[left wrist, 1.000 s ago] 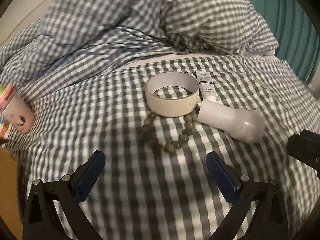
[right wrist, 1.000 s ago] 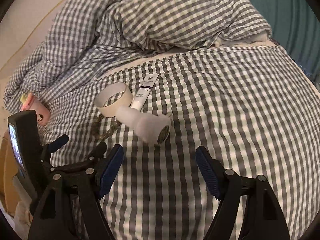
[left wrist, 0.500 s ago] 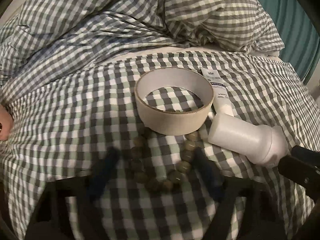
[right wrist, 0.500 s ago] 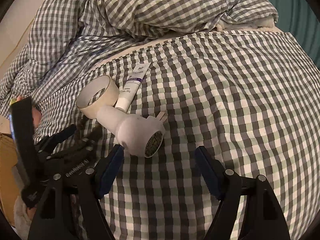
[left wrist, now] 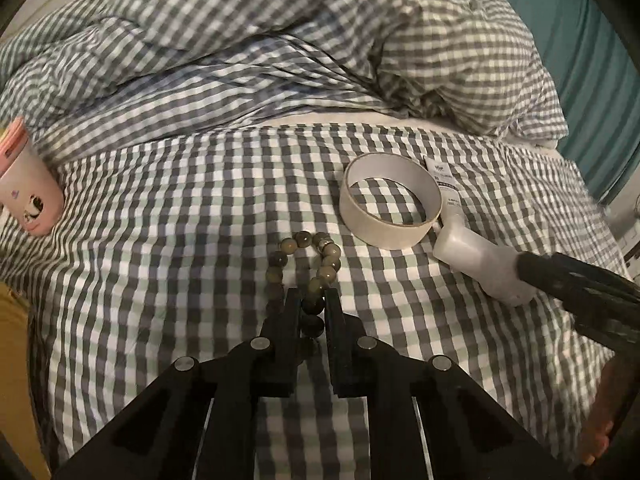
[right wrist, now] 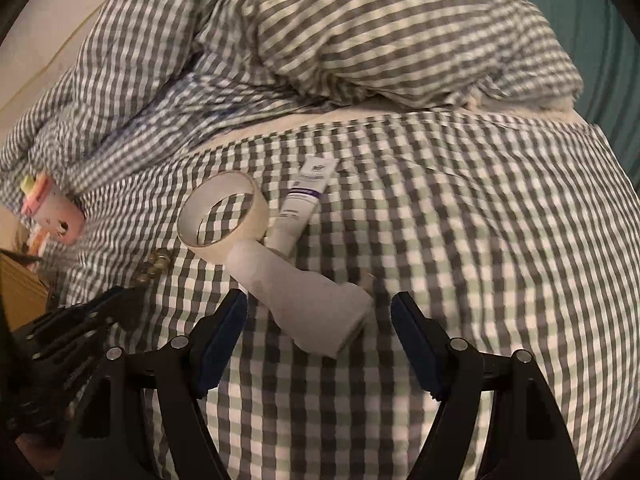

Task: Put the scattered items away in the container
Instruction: 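Grasp the bead bracelet with the left tool while the right tool grasps the white device, then lift the bracelet and white device off the bed with both tools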

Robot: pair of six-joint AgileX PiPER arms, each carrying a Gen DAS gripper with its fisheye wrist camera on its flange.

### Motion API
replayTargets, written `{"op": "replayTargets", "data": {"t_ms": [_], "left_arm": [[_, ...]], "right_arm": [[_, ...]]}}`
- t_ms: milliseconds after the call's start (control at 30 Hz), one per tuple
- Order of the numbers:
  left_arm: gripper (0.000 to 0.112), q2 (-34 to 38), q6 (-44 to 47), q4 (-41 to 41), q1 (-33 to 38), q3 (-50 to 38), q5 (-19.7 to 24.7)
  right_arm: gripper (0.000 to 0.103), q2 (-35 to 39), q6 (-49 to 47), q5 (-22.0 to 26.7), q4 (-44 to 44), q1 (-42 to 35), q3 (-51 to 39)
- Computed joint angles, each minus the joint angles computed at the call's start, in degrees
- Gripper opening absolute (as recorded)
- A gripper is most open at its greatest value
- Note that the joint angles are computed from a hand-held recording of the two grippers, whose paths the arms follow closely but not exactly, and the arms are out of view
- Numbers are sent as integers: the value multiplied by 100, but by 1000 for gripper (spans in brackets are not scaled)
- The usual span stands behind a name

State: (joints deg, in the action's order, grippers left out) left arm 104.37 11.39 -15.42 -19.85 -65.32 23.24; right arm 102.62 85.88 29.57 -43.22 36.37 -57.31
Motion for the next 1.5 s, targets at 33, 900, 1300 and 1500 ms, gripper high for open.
{"op": "replayTargets", "data": {"t_ms": [33,900,1300,1500], "left_arm": [[11,-38,42,-48,46,45,16],[11,-900,541,-514,331,665,253],[11,-748,989,-803,496,490,435],[11,-537,1068,-883,500,420,444]], "right_arm": [[74,146,-228,-1,155,-30,-132],[68,-268,1170,193,-559,436,377],[69,758,-1102,1198,-546,46,-1319],[78,1737,-1847,1370,-361,-324,-2310]]}}
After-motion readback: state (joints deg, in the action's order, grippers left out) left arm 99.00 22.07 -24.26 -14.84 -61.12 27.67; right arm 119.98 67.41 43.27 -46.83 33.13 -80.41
